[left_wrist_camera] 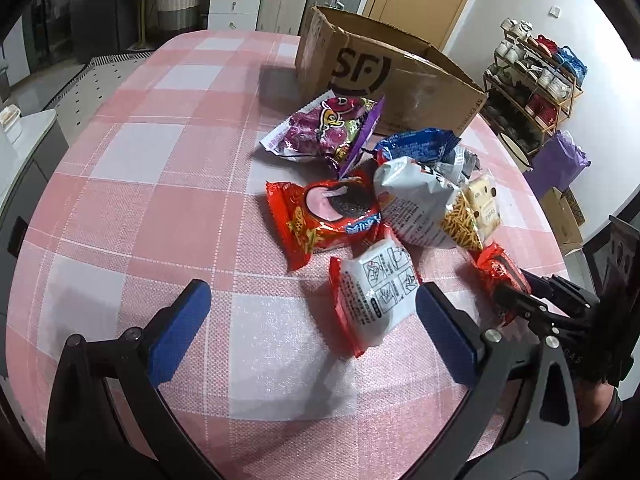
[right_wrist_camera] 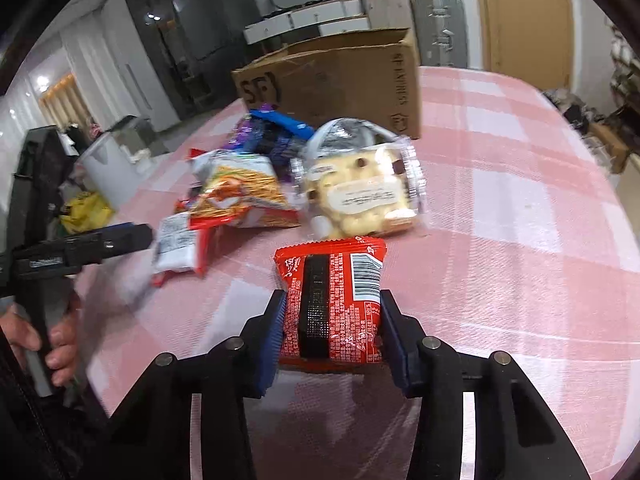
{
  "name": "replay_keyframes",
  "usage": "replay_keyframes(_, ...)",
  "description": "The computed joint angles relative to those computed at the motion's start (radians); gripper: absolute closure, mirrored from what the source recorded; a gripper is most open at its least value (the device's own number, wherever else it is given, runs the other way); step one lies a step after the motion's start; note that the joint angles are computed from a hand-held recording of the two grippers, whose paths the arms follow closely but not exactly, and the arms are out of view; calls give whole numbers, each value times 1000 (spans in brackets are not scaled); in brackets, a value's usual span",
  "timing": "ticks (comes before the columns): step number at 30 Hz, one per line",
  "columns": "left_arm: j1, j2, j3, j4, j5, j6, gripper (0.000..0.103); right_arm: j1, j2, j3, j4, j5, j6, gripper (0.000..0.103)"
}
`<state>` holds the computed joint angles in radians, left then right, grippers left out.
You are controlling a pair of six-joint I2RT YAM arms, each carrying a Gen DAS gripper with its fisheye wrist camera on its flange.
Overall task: Organize snacks
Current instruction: 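Grasp the red wafer pack with the right gripper while the left gripper grasps a white snack bag, then carry both packs over the SF box and lower them inside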
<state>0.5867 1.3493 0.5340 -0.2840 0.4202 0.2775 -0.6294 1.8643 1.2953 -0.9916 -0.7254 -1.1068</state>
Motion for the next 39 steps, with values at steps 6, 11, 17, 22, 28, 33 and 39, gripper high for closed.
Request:
replay_keyframes(6, -28, 16, 5, -17, -15, -11, 1, -20, 13, 29, -56, -38, -26, 58)
replay_keyframes(11, -67, 58, 13, -11, -35, -43, 1, -34, 49, 77, -165, -73, -96, 58)
replay_keyframes(17, -115, 125, 46, 10, -37, -99, 1, -46, 69, 96, -193, -90, -122, 58)
replay_keyframes(22, -177, 148, 54, 49, -101, -166, 1, -63, 95, 125, -222, -102, -139, 58)
replay_keyframes(28, -313, 150, 53, 74, -259, -231, 7, -76, 138, 164, -248, -101, -127, 58)
replay_keyframes(33, -326, 133, 48, 95, -252, -247, 33, -82, 140, 169, -262, -107, -139, 58)
replay_keyframes(39, -298, 118, 57, 62, -191, -212, 56, -89, 151, 176, -272, -119, -148, 58)
